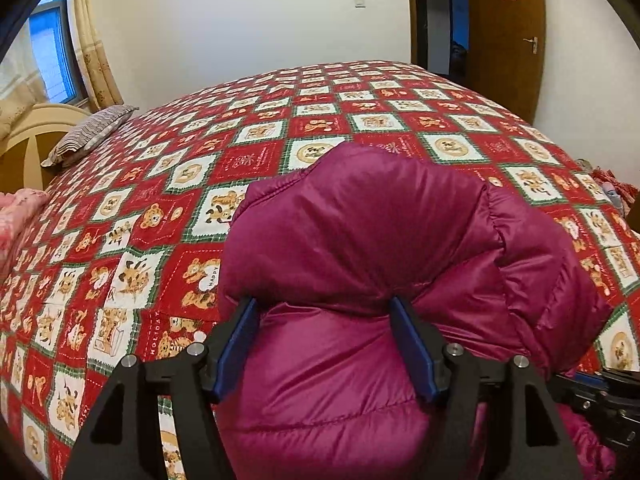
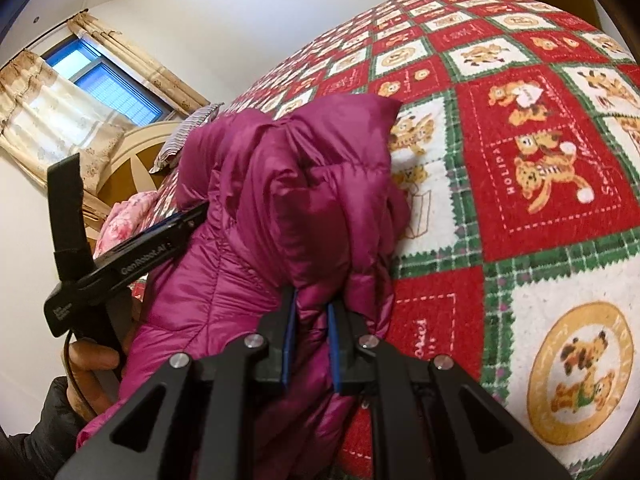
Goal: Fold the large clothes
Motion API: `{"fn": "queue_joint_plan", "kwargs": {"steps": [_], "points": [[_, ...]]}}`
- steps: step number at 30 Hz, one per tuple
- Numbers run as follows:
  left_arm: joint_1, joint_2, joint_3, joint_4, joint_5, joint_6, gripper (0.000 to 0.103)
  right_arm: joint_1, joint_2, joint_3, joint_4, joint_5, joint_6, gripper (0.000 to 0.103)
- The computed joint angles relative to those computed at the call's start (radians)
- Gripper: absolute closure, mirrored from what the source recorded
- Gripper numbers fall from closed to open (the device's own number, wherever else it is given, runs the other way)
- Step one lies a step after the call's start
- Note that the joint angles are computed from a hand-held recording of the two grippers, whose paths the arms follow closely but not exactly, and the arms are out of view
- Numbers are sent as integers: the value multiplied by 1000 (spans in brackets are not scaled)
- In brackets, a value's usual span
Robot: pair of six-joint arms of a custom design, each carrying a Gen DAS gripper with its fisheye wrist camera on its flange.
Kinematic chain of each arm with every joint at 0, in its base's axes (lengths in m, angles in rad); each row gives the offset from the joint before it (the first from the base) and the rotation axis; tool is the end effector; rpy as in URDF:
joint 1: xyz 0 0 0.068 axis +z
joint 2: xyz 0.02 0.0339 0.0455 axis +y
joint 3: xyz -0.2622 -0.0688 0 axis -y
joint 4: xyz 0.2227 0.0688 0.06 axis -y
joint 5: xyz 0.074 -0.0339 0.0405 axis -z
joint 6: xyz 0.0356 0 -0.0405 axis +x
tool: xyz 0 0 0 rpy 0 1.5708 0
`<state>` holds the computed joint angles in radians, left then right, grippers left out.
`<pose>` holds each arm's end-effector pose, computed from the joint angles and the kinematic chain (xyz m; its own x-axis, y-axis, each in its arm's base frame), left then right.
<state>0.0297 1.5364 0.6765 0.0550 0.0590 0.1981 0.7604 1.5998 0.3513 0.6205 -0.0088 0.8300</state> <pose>0.2776 0.0061 0.1670 -0.7041 0.1756 -0.6880 0.1528 0.9837 0.0948 0.1764 0.1682 0.1190 -0.7997 0.2578 -0.5423 -0.1545 0.7845 0.6006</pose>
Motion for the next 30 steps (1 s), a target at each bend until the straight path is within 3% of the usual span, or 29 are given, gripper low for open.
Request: {"fn": "queue_joint_plan", "kwargs": {"steps": [9,11,13,14,17,19,22,24,27,29,30], "points": [[-57,69,-26,116,-118,-34,29,-12,-4,-5,0,-4,37,90],[-57,74,-20,110,-120,-35,29,4,-63,7,-89,34,92,89],[-48,70,-25,111,-113,-41,29,43,-143,39,-229,117,124,80],[-45,68,-27,112,-111,-45,29,94,-207,80,-356,215,142,80],[-41,64,-29,108,-120,-76,28,209,-331,195,-571,432,180,79],[-50,60,-34,108,-139,-93,27,219,-344,245,-584,466,210,79],[-37,52,-40,109,-117,-93,27,157,-251,309,-455,368,224,79],[-23,51,-40,106,-95,-94,27,120,-149,352,-387,359,209,79],[-18,49,-43,112,-85,-91,27,58,3,435,-439,380,178,79],[-17,53,-40,111,-80,-91,27,26,54,449,-488,369,178,88],[-16,54,-39,112,-78,-93,26,14,58,439,-500,377,164,98]]}}
